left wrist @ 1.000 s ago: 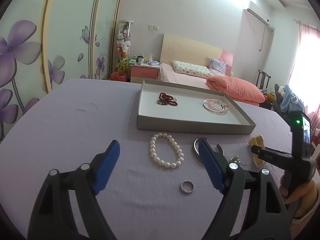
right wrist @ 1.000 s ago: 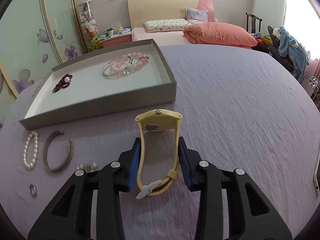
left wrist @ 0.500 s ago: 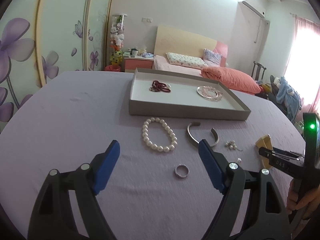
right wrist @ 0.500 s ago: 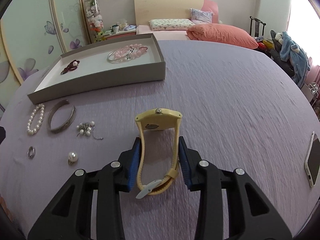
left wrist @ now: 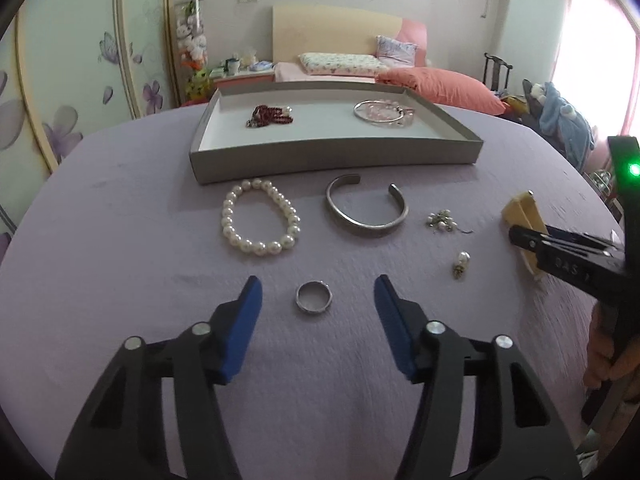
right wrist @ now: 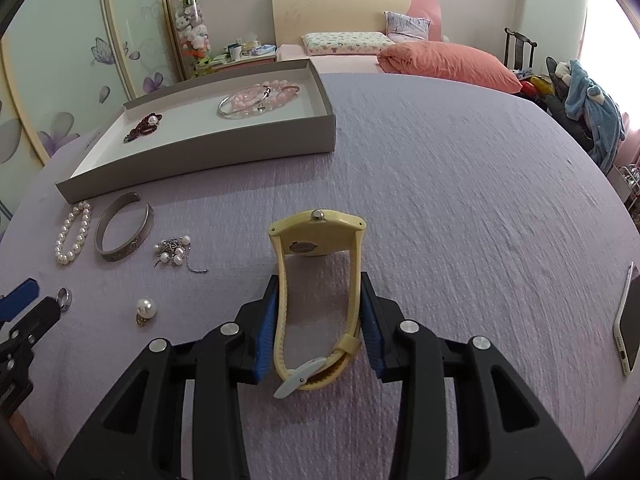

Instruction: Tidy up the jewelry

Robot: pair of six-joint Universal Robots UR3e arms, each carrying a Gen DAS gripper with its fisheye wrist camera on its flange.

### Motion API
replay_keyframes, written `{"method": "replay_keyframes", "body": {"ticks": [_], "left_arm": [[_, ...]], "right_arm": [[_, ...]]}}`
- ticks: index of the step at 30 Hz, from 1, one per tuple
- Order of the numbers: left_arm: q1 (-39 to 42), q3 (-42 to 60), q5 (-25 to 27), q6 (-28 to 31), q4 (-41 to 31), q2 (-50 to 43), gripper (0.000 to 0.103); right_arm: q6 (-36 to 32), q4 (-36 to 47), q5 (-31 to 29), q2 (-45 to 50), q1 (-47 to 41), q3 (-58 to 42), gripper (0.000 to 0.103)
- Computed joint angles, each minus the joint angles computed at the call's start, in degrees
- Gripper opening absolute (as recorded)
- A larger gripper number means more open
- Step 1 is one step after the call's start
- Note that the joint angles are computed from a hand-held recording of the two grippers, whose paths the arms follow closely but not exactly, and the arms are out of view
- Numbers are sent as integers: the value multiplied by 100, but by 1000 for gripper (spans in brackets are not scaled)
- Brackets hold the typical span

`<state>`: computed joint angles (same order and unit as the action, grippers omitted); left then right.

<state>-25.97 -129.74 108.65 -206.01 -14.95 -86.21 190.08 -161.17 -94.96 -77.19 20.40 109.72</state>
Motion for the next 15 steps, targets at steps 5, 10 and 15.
{"method": "replay_keyframes", "body": {"ticks": [5,10,15], "left_arm": [[68,97,-94,-24,-101,-104,48],[163,194,-263,-43,-292,-160,47],[133,291,-241,-83,-403,-234,47]], "right_arm": [[-2,-4,11,-12,-6,14,39],[3,-1,15,-7,-3,5,39],[4,-8,18,3,-2,0,39]]}}
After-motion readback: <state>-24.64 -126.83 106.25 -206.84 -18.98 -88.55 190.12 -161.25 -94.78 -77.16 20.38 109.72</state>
